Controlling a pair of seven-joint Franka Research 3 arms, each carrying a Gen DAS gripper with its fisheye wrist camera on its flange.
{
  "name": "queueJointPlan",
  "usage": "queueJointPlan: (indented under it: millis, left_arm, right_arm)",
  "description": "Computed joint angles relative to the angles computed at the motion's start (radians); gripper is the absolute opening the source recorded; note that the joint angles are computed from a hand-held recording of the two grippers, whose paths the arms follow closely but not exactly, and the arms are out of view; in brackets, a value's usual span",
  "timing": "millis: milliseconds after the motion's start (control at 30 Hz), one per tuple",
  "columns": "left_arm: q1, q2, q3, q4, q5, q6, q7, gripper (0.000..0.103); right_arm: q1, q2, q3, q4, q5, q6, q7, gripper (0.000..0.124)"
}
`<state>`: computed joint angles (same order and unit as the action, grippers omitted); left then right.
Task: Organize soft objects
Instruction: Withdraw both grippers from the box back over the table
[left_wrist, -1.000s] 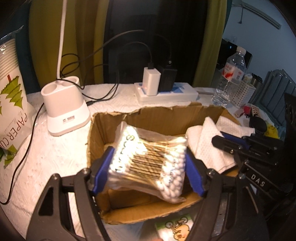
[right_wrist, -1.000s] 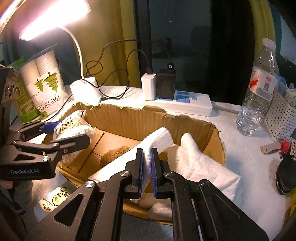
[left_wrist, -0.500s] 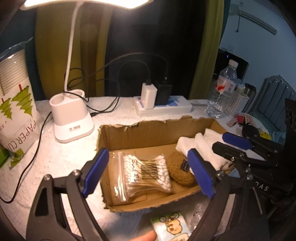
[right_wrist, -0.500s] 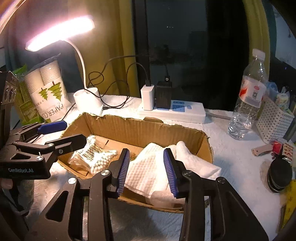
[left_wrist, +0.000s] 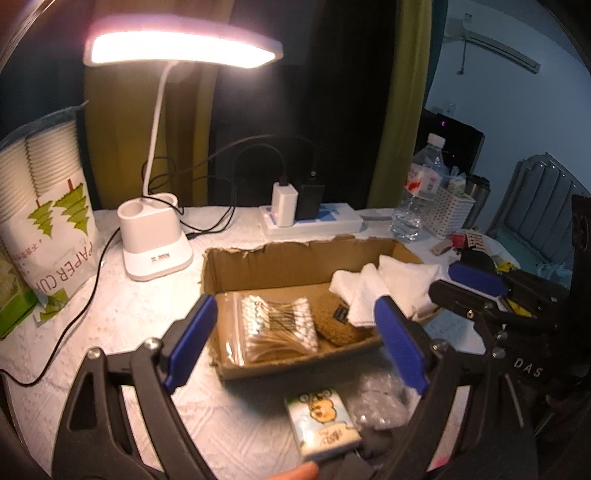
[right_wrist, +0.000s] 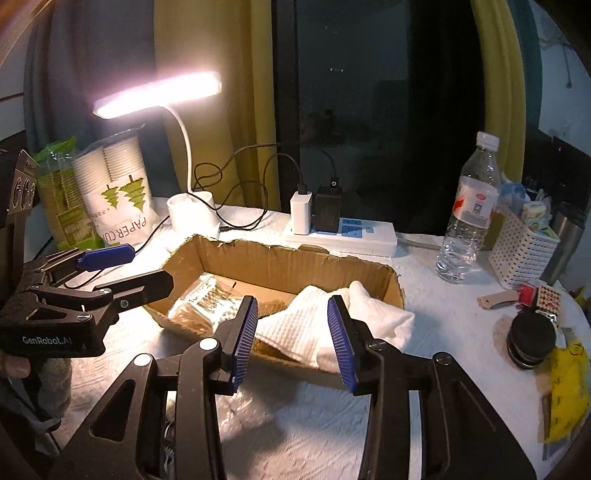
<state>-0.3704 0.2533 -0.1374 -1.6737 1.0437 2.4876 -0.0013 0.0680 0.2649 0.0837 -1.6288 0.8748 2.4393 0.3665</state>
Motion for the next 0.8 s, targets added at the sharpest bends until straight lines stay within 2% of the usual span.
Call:
queueJointPlan:
  millis: [167, 233, 800]
  left_arm:
    - [-0.01, -0.036, -0.011, -0.04, 0.022, -0.006, -0.034, 0.088]
    - [-0.013, -0.05, -0.017, -0.056, 0.036, -0.009, -0.053, 0.088]
    - [-0.032, -0.143, -0.092, -0.166, 0.094, -0.067, -0.154, 0.088]
  right_arm:
    - [-0.004, -0.069, -0.007, -0.08, 0.038, 0.012, -0.04, 0.044]
    - [-0.003, -0.097, -0.014, -0.112, 0.053, 0.013, -0.056, 0.049]
    - [0.033, -0.284, -0.091, -0.333, 0.14, 0.02, -0.155, 0.05]
